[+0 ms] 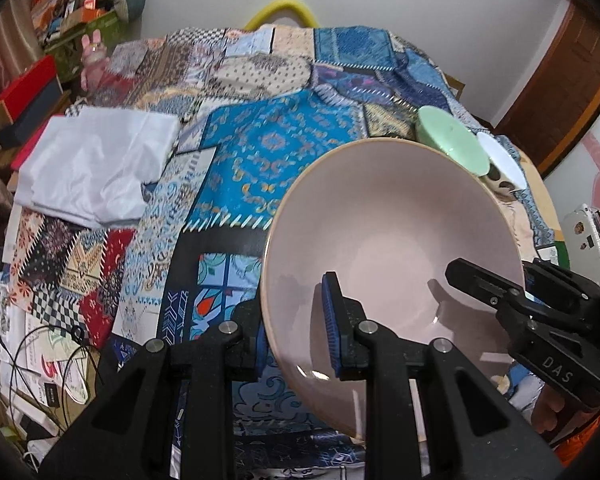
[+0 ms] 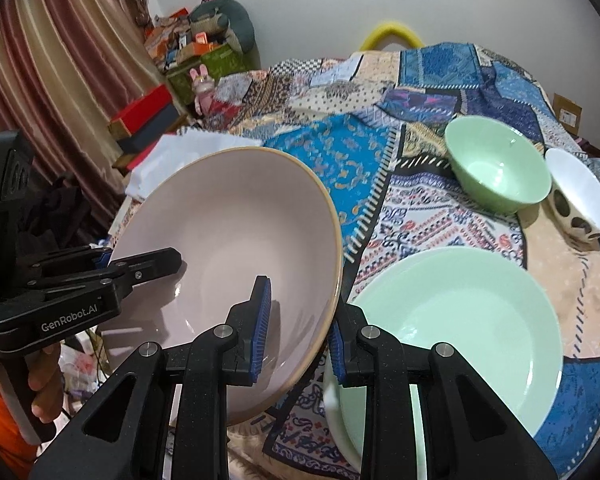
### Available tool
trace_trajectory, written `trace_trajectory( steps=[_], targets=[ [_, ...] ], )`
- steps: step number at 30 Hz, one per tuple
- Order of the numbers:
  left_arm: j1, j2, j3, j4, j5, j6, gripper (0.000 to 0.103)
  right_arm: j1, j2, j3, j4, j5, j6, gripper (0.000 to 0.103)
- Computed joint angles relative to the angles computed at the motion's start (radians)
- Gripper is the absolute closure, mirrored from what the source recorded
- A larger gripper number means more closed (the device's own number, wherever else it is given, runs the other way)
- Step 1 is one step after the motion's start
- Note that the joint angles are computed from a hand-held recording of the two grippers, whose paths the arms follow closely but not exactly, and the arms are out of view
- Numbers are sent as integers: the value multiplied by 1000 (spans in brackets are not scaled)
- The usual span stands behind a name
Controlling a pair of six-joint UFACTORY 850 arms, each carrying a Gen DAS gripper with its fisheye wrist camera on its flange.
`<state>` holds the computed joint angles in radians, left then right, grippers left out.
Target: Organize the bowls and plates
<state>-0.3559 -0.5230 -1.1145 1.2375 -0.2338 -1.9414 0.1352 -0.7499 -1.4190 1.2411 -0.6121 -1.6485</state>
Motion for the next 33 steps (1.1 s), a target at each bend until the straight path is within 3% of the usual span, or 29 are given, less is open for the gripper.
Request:
trace_trajectory(
  steps=[18,33],
  targets=[
    [69,-101,-17,-285,102,265,80,51,-108,-107,-228,24,207,79],
    [62,-103,-26,-253,76,234,80,52,-107,-113,-226,60,202,76]
  ],
)
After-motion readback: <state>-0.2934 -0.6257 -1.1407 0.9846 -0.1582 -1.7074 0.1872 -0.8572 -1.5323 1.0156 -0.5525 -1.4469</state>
